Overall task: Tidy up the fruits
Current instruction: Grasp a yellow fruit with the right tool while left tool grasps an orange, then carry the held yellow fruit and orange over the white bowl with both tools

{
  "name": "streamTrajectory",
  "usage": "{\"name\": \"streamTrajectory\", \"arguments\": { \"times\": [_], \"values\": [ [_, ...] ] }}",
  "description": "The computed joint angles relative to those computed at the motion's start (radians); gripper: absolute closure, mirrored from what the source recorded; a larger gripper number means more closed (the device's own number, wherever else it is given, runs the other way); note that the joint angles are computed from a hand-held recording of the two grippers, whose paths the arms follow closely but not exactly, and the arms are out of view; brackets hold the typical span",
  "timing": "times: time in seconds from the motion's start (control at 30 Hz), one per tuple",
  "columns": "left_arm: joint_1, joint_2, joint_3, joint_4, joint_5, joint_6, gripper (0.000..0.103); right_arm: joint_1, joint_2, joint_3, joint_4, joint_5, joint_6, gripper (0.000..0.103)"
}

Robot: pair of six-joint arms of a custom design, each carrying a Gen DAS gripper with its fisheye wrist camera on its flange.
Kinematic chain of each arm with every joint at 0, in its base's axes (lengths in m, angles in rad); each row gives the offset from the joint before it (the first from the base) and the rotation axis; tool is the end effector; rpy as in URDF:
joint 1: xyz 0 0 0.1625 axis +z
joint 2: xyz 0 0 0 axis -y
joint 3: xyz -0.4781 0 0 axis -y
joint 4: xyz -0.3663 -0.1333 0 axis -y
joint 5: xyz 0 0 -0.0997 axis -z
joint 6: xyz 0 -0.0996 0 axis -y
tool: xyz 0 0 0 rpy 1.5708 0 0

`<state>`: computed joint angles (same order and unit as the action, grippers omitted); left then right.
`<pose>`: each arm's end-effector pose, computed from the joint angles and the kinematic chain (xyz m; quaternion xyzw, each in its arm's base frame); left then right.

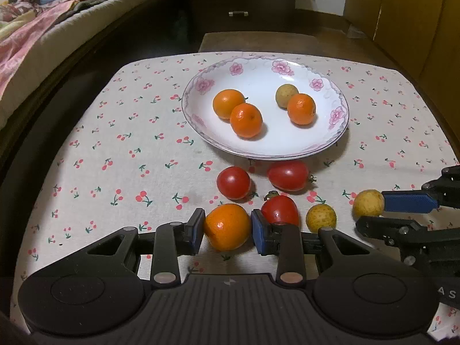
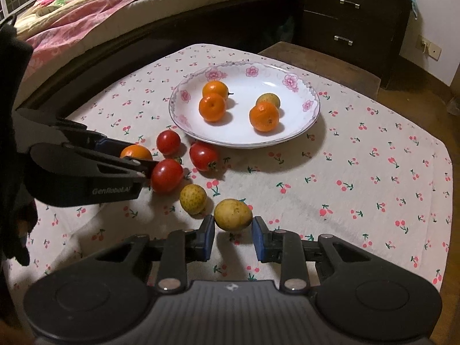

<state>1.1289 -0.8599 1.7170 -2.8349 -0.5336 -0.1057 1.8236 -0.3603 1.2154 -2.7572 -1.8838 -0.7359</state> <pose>-0.0857 -0.6933 0.2408 0.0435 0.8554 -0.3002 0.4199 0.3027 -0.7613 -0.0025 0.4396 -0.8698 0.1214 0.1882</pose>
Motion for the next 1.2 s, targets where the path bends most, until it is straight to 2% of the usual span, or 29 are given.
{"name": "streamTrajectory", "arguments": {
  "times": [0.6,0.93,1.2],
  "values": [
    [-0.024,-0.009,-0.004,-0.034,-0.014,0.011,0.06,0.004,0.015,-0.057,-0.026,0.044,0.038,0.069],
    [-0.018,0.003,-0.048,-0.052,-0.026,0.024,0.06,0.008,0.037,-0.116,-0.023,0.068,0.065,0.069],
    [-0.013,0.032,-0.104,-0.078,-0.031,0.084,0.06,0.013,0.074,-0.19,0.001,0.075,0.072,0.069]
  ]
}}
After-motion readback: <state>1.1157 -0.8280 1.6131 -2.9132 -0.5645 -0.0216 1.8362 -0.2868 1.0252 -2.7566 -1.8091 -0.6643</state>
